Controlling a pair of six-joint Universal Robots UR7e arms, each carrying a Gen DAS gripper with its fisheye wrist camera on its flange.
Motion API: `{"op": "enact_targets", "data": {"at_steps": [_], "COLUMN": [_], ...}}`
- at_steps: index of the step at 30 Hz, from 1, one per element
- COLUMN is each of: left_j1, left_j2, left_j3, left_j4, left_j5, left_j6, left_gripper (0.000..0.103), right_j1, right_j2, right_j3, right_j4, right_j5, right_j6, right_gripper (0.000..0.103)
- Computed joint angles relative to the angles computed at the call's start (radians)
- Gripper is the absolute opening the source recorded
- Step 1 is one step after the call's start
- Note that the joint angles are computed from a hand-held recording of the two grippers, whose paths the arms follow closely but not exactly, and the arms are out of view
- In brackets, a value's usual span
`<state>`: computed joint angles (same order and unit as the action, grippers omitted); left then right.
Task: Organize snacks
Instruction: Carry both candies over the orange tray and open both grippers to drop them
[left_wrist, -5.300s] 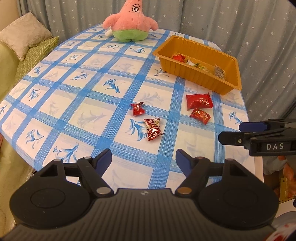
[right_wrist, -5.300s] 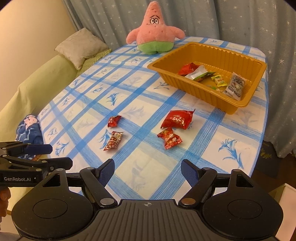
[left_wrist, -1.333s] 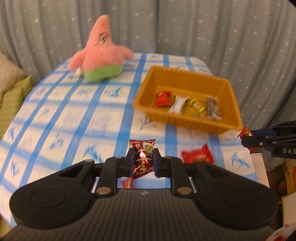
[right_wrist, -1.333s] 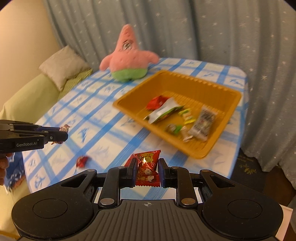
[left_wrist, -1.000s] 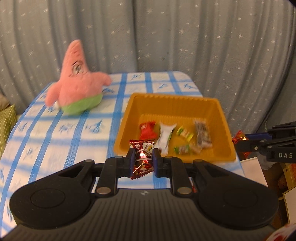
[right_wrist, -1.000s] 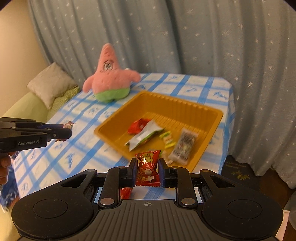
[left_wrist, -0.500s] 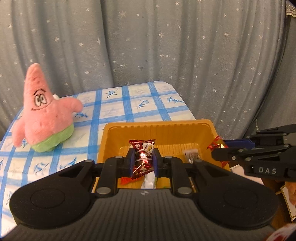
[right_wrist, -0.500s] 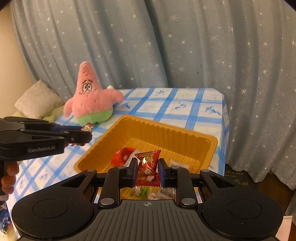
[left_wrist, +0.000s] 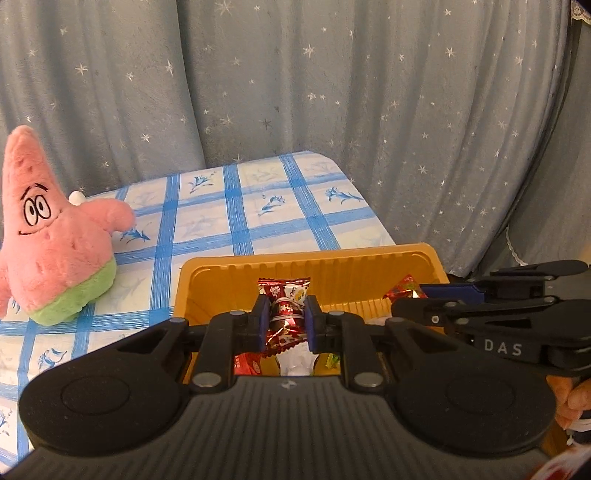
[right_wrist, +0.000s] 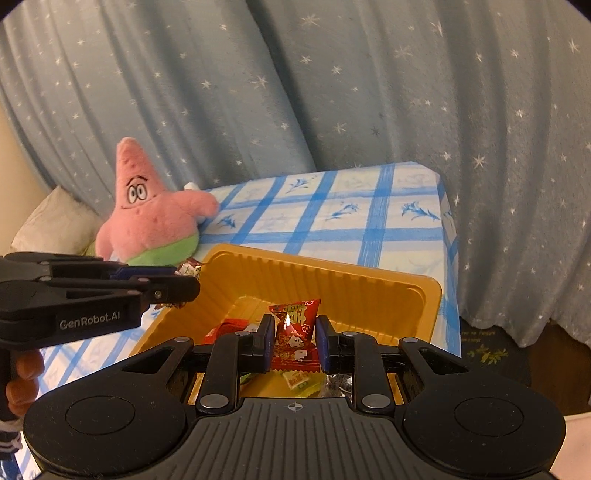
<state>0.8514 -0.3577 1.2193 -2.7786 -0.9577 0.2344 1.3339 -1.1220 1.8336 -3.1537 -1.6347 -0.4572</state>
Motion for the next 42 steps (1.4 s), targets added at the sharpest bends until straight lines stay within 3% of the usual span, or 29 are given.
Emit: {"op": "enact_targets", "data": {"at_steps": [17, 21, 39, 42], "left_j1": [0.021, 0.026, 0.031, 0.031], "left_j2": [0.040, 0.034, 0.047, 0.036], "left_j3": [-0.055, -0.047, -0.065, -0.051], "left_j4": [0.051, 0.051, 0.054, 0.054], "left_j5": [0.000, -0.006, -0.023, -0.016], "left_j6": [0.001, 0.001, 0.010, -0.003], "left_gripper": [0.018, 0.018, 0.019, 0.022], "right_j1": [-0.009, -0.013, -0.013, -0.010], "right_j2": [0.076, 0.066, 0.045, 0.037], "right_j3": [-0.081, -0.084, -0.064, -0.057], "right_j4": [-0.003, 0.007, 0.035, 0.035], "right_j5": [-0.020, 0.000, -0.046, -0.051], "right_j6": [0.053, 0.074, 0.080, 0.076], "right_gripper": [0.024, 0.024, 0.025, 0.036]}}
